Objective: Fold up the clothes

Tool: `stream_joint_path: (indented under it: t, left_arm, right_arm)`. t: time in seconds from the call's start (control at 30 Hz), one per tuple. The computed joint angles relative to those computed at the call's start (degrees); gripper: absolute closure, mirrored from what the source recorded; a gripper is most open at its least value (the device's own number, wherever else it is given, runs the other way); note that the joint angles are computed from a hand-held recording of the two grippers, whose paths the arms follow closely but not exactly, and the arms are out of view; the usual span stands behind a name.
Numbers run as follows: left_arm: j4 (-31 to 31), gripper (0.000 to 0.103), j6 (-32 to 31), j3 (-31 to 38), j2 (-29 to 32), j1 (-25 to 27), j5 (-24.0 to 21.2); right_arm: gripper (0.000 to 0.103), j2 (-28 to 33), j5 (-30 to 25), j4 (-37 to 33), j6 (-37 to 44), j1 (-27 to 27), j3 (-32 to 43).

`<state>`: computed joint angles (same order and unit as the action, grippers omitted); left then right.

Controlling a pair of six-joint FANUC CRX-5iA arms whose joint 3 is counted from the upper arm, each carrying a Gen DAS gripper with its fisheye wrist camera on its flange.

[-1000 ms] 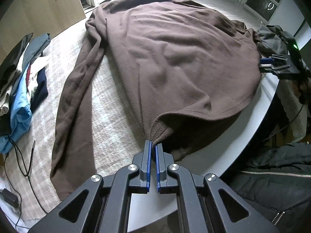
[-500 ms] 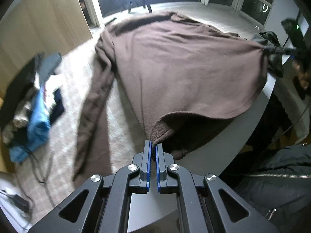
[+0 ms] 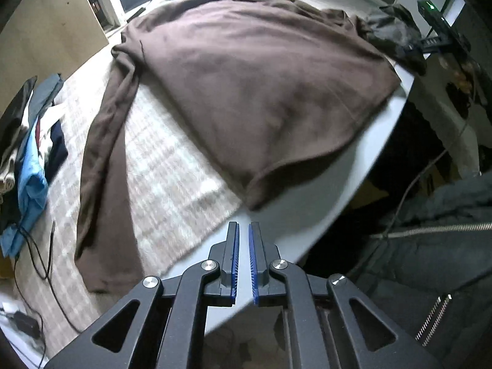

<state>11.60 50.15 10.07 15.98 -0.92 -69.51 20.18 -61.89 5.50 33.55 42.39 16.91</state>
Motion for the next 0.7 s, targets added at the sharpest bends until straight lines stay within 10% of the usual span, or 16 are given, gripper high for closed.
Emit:
stream_joint_path:
  t: [0.27,0.5,0.7]
  left_arm:
    - [-1.2,0.075,-6.5,1.1,4.1,-3.4,4.3]
    - [10.3,0.103,-10.5,-0.2,4.8,-0.2,-4.7]
    - [3.9,0.098,-7.7,-2.8,0.3,0.3,-3.4]
  right_arm:
    - [0.077,0.1,1.2,-2.4,3.3,0.8,0.1]
    - [0.077,0.6,0.9,-2.3,3.0,1.3,0.0]
    - [0.077,-0.1,3.4,-2.6,3.2,1.3,-1.6]
